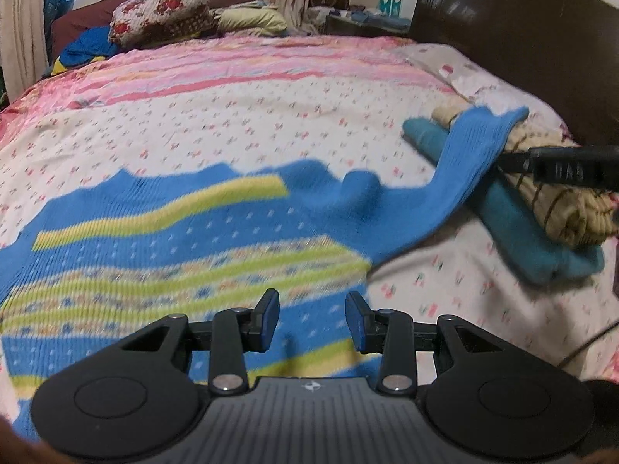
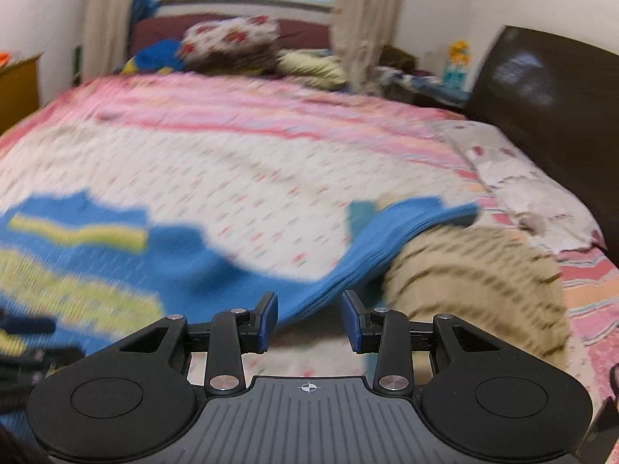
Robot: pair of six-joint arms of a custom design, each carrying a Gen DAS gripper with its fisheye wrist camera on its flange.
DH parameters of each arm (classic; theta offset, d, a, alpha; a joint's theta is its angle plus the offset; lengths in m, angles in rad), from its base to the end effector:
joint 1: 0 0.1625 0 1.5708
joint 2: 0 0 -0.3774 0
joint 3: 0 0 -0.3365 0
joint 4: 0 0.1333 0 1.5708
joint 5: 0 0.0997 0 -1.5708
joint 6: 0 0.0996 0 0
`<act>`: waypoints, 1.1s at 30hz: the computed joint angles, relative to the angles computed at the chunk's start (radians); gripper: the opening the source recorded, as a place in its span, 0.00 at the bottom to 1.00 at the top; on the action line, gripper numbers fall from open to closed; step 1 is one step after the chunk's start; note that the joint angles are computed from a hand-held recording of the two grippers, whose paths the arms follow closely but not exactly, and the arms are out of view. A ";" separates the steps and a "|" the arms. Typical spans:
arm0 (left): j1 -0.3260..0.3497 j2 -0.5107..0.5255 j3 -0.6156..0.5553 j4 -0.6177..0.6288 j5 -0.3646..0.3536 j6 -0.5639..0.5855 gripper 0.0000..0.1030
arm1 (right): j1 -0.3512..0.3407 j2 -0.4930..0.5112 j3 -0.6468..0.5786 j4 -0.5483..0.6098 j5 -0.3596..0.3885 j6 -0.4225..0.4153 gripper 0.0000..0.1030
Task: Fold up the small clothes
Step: 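Grasp the sleeve cuff with the right gripper, then carry the sleeve across the sweater body with the right gripper and release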
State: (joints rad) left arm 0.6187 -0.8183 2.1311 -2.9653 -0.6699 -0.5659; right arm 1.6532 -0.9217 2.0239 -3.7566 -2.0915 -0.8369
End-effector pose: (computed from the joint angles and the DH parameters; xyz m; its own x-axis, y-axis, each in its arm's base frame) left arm -0.2425 -0.4321 0.0591 -0.7833 0.0857 -0.6157 0.4643 0.7392 -0.4878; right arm 0.1249 -0.4945 0.2106 -0.5747 -0.1008 0.8122 -0.6946 0.5848 -0.4189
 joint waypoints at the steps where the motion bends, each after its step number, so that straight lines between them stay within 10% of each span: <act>1: 0.003 0.012 -0.012 -0.021 -0.001 0.018 0.43 | -0.004 -0.005 -0.023 0.011 -0.002 0.015 0.35; 15: 0.019 0.087 -0.076 -0.120 -0.019 0.091 0.48 | -0.128 -0.090 -0.257 0.407 0.161 0.474 0.38; 22: 0.014 0.058 -0.033 -0.114 -0.021 0.052 0.48 | -0.134 -0.034 -0.320 0.408 0.146 0.519 0.36; 25: 0.009 0.041 -0.003 -0.134 -0.021 0.038 0.48 | -0.136 -0.027 -0.324 0.405 0.145 0.514 0.14; 33: -0.006 -0.061 0.126 -0.139 0.021 -0.067 0.48 | -0.086 -0.062 -0.234 0.388 0.276 0.490 0.07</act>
State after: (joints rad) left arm 0.6130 -0.8797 2.2572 -3.1043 -0.6489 -0.6327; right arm 1.5668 -0.9841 1.7903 -3.3690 -1.8158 -0.3466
